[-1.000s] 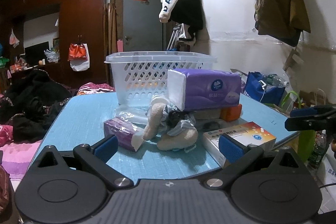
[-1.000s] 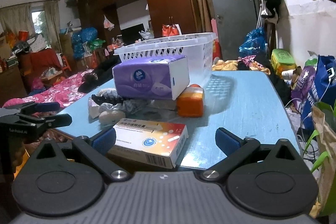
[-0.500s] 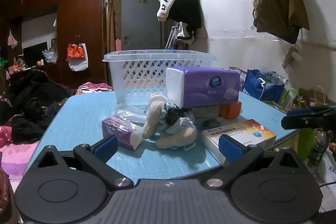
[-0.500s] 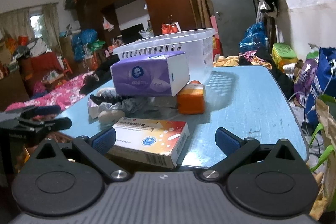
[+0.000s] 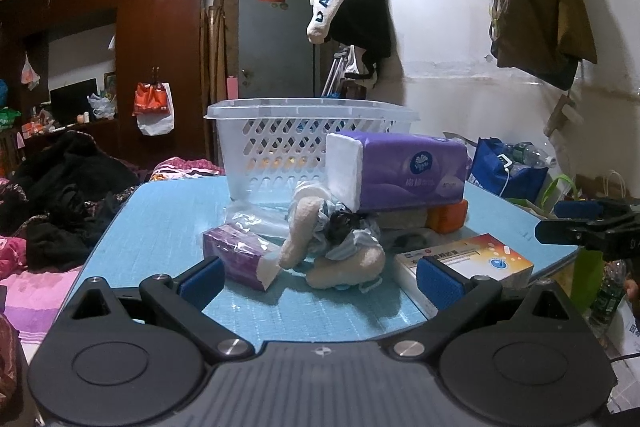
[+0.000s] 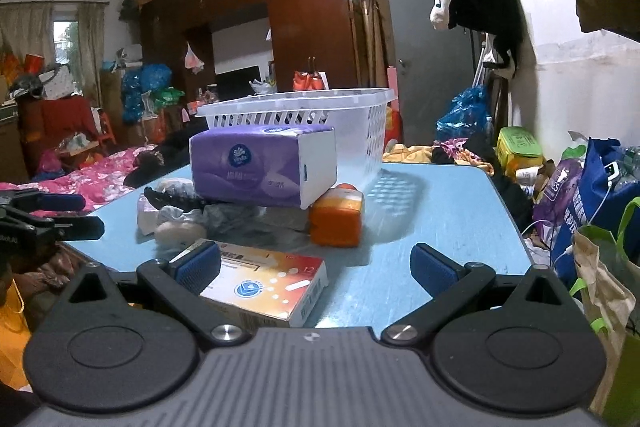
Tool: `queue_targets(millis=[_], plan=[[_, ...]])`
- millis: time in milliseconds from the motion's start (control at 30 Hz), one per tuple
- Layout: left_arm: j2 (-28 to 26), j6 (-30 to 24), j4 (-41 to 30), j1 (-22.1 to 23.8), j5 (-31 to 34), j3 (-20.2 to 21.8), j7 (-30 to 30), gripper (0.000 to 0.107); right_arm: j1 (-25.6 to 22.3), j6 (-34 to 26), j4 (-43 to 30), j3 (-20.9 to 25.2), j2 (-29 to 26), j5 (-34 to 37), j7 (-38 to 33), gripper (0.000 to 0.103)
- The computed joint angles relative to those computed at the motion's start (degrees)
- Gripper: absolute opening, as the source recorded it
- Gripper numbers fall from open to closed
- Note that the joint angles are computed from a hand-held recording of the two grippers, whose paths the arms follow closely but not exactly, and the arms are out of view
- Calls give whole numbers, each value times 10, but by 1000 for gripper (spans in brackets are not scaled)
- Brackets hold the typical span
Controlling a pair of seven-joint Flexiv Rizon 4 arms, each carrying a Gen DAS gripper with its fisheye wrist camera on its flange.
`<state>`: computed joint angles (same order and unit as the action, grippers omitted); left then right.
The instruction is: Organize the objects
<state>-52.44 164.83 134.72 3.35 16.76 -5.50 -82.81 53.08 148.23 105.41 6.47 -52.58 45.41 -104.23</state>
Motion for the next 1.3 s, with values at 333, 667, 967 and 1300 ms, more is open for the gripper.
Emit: queue_targets(millis=[333, 667, 967, 1300], plan=[[-1, 3, -1, -2, -5, 0, -2, 103, -11, -9, 7, 5, 5, -13, 20, 103], [-2, 5, -1, -4, -9, 2, -1, 103, -13, -23, 47, 1, 17, -77, 73, 103], [-2, -1, -9, 0, -2, 0, 0, 103, -11, -19, 57, -9, 13, -111, 90, 103], [0, -6, -14, 7, 15, 1, 1, 103, -15, -5, 70, -9, 15, -137, 102, 103]])
